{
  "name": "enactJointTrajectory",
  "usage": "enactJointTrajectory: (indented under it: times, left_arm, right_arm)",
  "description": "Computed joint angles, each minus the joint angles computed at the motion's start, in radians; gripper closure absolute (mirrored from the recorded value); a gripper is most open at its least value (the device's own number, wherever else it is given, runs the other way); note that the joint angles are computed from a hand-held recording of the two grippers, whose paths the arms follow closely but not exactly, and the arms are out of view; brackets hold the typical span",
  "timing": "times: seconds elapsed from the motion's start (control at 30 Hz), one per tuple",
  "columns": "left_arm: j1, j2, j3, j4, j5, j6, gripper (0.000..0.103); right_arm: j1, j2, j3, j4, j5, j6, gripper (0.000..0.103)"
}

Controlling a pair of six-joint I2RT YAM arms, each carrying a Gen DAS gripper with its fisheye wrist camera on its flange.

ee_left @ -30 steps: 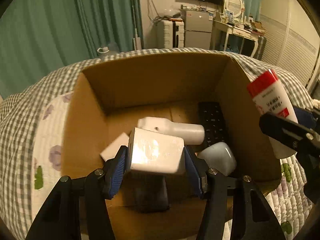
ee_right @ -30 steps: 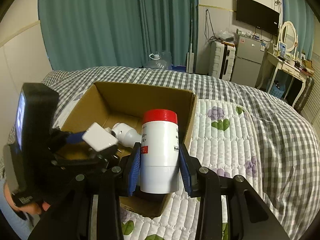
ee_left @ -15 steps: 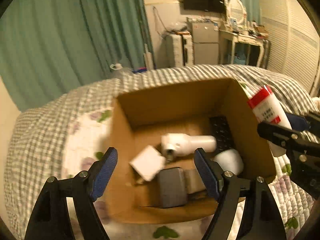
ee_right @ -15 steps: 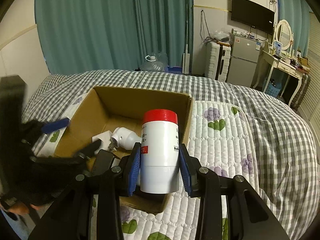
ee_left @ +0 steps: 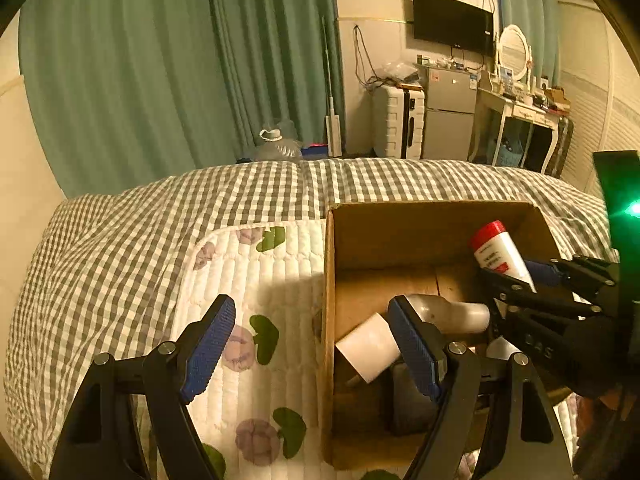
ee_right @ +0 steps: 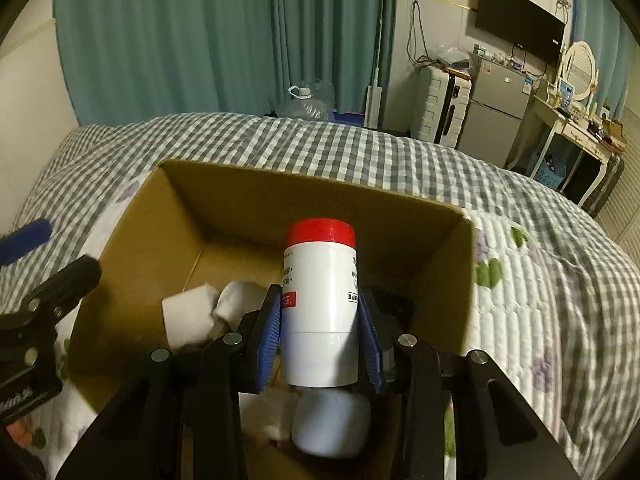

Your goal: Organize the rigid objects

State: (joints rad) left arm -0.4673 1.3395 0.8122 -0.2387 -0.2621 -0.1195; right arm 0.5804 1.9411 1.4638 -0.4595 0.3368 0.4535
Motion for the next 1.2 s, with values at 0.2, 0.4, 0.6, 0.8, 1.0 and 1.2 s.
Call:
enactJointTrajectory:
  times: [0.2, 0.4, 0.6, 0.8, 1.0, 1.2]
  left_arm:
    - [0.005, 0.014, -0.002, 0.005, 0.021, -0.015, 0.022]
    - [-0.065, -0.083, 0.003, -0.081, -0.037, -0.041, 0.022]
    - [-0.21, -0.27, 0.078, -0.276, -0.162, -0.083, 0.022]
    - [-0.402, -0.415, 0.184, -0.446, -0.337, -0.14, 0.022]
    - [-0.597, -0.527, 0.227, -0.568, -0.524, -0.243, 0.007]
    - [-0.813, -0.597, 0.157, -0.682, -0.786, -0.448, 0.0]
  right_arm:
    - [0.009, 0.028, 0.002, 0.019, 0.031, -0.02, 0.067]
    - [0.031, -0.1, -0.069, -0.014, 0.073, 0.001, 0.066]
    - [0.098, -0.343, -0.108, -0.17, 0.167, 0.054, 0.055]
    - [0.273, -0.505, -0.026, -0.402, 0.385, 0.144, 0.047]
    - [0.478, -0.579, 0.059, -0.598, 0.573, 0.329, 0.033]
    - [0.681, -0.595, 0.041, -0.766, 0.777, 0.591, 0.003]
